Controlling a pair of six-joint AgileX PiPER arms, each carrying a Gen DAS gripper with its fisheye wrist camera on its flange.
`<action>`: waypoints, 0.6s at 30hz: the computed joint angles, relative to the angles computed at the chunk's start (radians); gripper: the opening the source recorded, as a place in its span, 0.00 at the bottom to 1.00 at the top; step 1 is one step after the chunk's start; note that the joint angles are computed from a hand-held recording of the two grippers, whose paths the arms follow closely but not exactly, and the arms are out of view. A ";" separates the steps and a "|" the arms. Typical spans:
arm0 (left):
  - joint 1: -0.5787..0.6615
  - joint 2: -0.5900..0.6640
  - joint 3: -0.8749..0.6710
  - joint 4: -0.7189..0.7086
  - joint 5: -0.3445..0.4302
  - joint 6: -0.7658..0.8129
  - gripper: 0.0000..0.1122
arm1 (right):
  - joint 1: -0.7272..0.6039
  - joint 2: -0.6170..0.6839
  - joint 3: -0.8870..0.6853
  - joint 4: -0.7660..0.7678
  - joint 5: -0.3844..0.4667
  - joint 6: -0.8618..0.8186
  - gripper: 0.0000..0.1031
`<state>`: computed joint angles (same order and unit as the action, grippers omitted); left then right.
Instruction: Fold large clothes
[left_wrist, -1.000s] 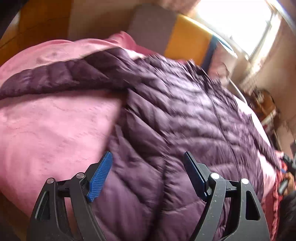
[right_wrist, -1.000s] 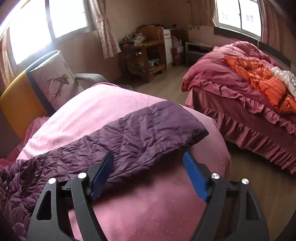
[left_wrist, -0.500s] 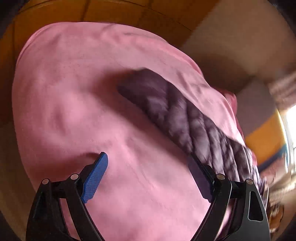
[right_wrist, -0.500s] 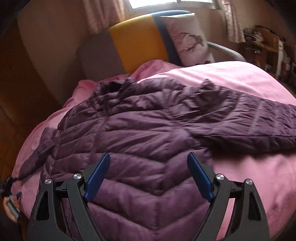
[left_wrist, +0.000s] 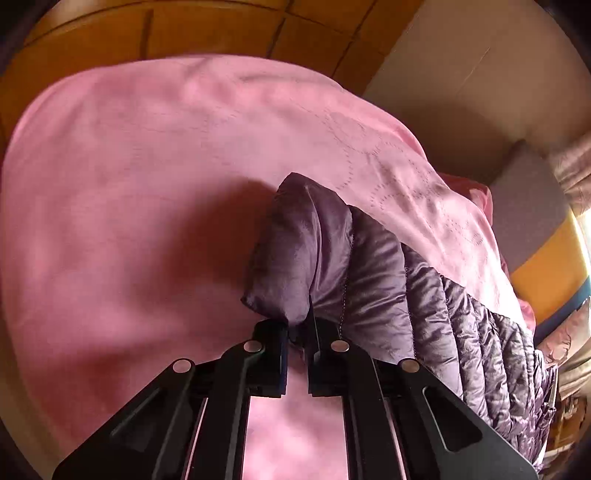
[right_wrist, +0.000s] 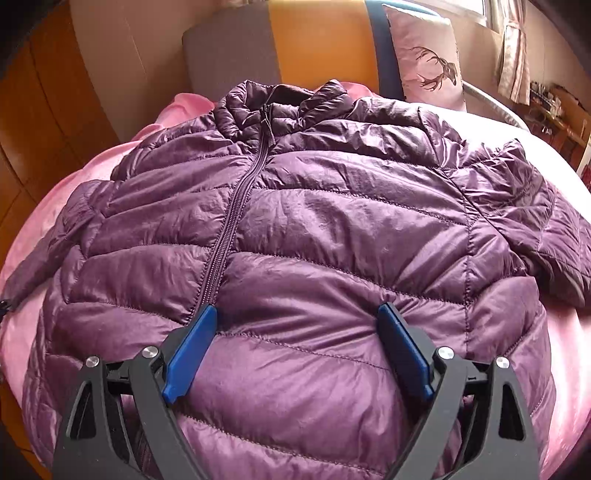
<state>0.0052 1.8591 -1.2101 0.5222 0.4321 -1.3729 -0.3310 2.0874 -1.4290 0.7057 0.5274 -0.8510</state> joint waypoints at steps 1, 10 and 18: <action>0.004 -0.038 0.058 0.034 -0.020 -0.049 0.05 | 0.001 0.007 -0.008 -0.005 0.001 -0.005 0.86; -0.093 -0.233 0.328 0.296 0.088 -0.352 0.05 | 0.003 0.134 -0.200 -0.045 0.123 -0.021 0.88; -0.325 -0.307 0.244 0.430 0.369 -0.519 0.68 | -0.077 0.103 -0.179 0.086 0.217 -0.137 0.88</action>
